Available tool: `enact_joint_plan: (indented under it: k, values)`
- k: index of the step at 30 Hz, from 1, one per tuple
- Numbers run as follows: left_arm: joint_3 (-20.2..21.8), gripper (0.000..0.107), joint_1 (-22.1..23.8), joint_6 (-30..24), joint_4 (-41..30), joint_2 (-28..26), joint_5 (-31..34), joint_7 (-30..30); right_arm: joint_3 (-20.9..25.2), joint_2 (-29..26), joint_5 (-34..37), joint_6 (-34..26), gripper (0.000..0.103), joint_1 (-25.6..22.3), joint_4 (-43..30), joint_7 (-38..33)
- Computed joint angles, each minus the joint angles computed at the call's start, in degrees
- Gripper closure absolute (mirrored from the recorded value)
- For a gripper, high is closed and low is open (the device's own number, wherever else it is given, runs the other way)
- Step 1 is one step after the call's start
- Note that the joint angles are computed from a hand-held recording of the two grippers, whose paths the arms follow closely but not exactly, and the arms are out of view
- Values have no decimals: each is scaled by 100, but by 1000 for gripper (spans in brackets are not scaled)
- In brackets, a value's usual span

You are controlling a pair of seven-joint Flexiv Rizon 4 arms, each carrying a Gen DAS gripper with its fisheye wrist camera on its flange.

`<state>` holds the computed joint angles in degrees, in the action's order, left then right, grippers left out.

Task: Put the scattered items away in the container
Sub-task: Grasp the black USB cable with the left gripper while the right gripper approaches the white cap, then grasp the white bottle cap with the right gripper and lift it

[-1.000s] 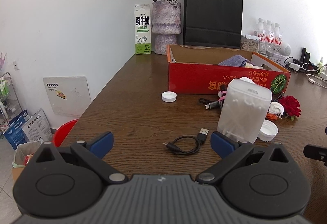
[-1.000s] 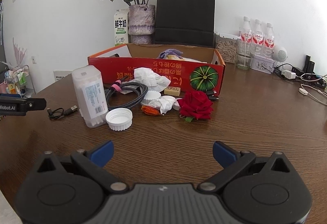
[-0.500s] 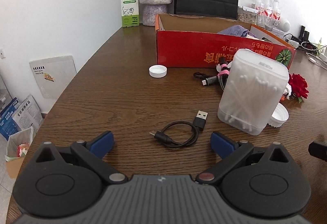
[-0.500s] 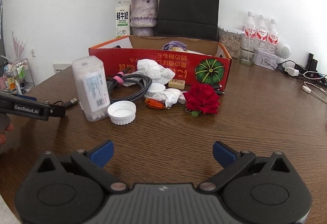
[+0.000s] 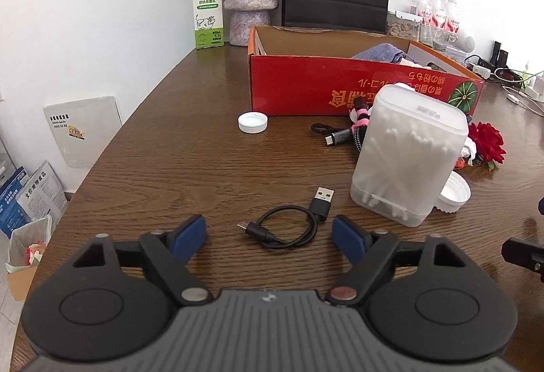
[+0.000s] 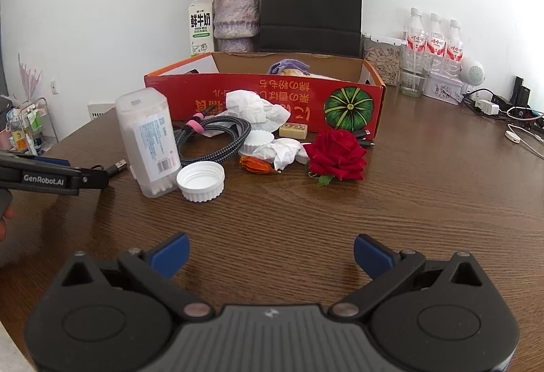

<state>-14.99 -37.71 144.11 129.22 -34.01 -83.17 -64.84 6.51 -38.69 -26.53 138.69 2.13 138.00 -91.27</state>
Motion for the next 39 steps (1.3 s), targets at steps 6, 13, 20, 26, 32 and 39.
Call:
enact_joint_plan:
  k: [6, 13, 20, 26, 32, 39]
  values:
    - [13, 59, -36, 98, -24, -30, 66, -68, 5, 4, -34, -36, 0, -15, -9, 17]
    - [37, 63, -24, 90, 69, 27, 164, -311, 0, 17, 9, -26, 0, 108, -48, -142]
    - [139, 64, -33, 138, 249, 105, 410, -658, 109, 85, -337, -386, 2, 67, -261, 117]
    - [181, 64, -49, 195, 340, 156, 505, -839, 54, 129, -117, -577, 5, 374, -480, -33]
    - [212, 64, -48, 186, 401, 144, 613, -994, 138, 48, -162, -887, 8, 431, -703, 6]
    - [249, 64, -65, 183, 464, 146, 728, -1138, 401, 1, -906, -1071, 65, -34, -749, 307]
